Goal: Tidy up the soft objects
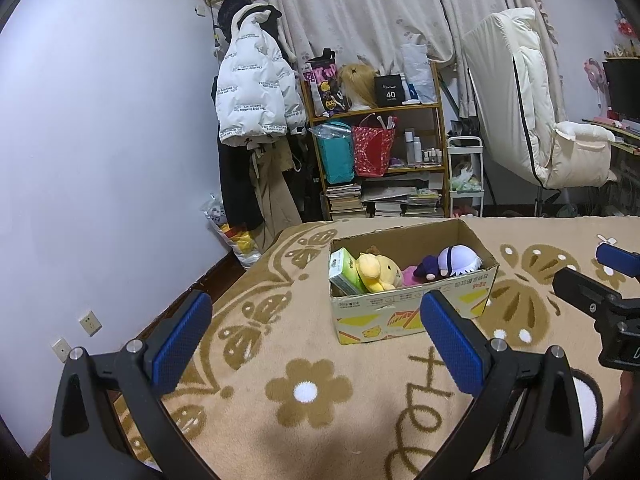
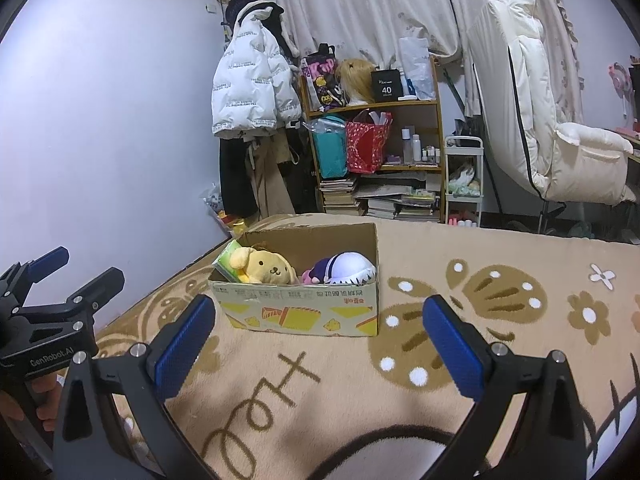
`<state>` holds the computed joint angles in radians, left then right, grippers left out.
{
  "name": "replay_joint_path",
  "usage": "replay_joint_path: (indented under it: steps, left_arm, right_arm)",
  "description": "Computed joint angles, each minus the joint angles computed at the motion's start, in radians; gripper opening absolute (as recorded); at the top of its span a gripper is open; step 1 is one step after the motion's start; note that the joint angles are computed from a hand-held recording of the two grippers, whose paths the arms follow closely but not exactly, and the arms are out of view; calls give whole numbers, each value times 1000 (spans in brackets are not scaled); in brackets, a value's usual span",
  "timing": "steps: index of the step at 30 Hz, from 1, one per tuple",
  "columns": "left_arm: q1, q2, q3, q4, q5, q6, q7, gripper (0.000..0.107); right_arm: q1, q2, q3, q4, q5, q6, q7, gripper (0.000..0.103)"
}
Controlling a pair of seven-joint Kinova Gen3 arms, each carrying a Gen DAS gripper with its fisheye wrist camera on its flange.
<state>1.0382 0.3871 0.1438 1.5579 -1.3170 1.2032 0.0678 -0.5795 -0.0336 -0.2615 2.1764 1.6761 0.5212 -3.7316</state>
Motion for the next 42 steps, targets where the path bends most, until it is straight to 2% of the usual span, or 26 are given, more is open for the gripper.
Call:
replay_joint_path:
  steps: [42]
  left_arm:
    - [-43, -40, 21, 56, -7, -51, -6, 103]
  right_arm:
    - [-5, 7, -3, 3, -2, 7, -7, 103]
